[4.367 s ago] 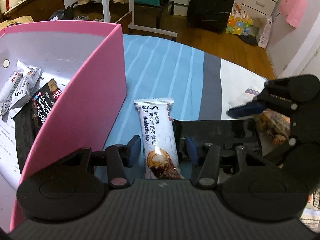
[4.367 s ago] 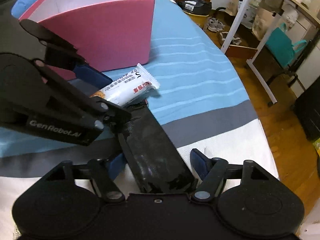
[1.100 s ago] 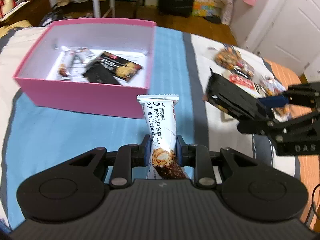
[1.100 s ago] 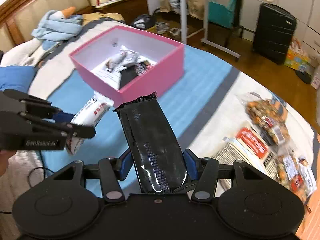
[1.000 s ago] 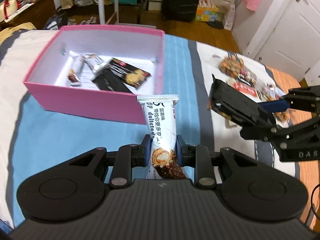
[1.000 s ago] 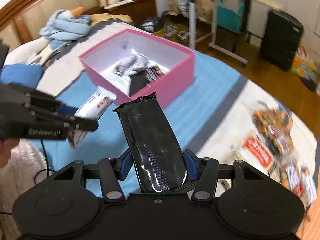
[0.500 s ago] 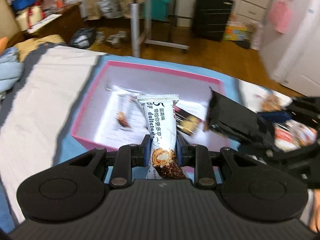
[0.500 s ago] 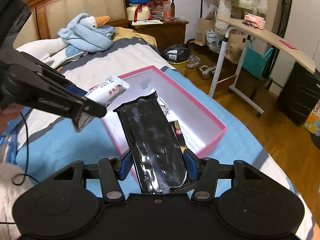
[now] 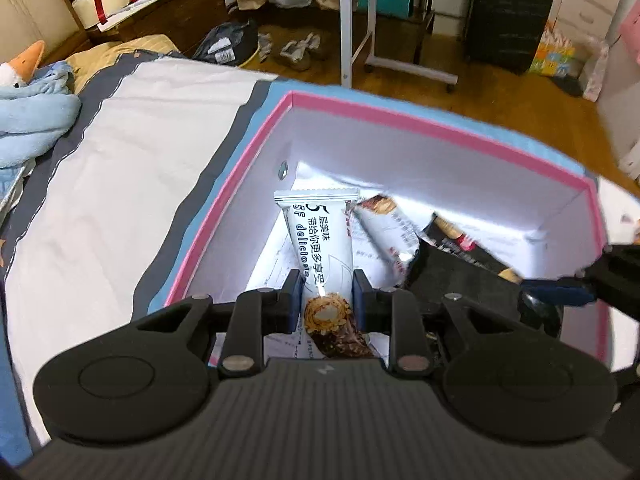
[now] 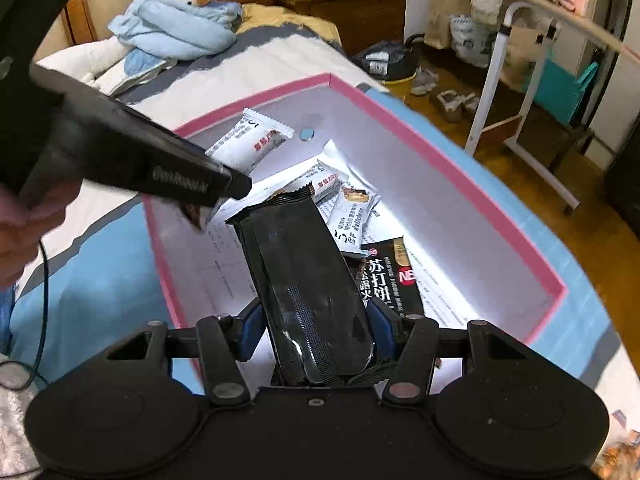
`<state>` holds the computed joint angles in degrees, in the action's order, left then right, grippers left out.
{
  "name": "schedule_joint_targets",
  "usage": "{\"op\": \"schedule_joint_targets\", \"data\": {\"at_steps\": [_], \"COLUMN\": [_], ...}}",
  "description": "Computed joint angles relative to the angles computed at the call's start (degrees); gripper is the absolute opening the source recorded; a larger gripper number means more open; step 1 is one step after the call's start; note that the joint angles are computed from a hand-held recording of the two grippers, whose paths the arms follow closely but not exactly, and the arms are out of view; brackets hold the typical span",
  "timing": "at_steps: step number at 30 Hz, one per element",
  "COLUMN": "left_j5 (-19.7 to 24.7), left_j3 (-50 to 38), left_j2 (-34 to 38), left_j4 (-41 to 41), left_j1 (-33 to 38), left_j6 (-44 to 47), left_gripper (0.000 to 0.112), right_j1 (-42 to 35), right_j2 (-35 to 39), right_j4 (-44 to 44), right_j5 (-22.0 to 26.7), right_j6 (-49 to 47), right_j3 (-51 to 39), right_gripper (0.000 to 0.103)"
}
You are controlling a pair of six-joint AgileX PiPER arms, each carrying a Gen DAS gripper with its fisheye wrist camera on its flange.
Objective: Organize snacks
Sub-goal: 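Open both tools over the pink box to drop the bars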
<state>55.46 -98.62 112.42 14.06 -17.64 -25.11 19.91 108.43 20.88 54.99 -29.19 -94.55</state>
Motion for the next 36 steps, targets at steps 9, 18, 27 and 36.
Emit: {"op": "schedule_joint_targets", "data": {"at_steps": [9, 18, 27, 36], "left_j5": [-0.7, 1.2, 2.5, 2.6], "left_j3": [4.5, 9.6, 11.7, 11.3], "left_j2": [-3.2, -14.3, -23.7, -25.2], "left_j4": [4.6, 4.7, 3.9, 7.3], "left_j1": [-2.0, -6.0, -12.8, -24.9], "left_j6": [-3.4, -3.0, 2.2, 2.4], "left_gripper": [0.045, 0.062, 0.075, 0.082], "right_j1": [0.2, -8.7, -21.4, -38.6], "right_j2": [1.7, -17.1, -35.7, -50.7], "right_j4": [2.7, 13.8, 13.8, 12.6], "right_j5": [-3.4, -5.4, 1.7, 10.6], "right_j6": [-4.2, -9.4, -9.5, -15.5], "right_j3": [0.5, 17.3, 26.6, 33.8], "right_gripper": [0.073, 0.075, 0.081, 0.085]}}
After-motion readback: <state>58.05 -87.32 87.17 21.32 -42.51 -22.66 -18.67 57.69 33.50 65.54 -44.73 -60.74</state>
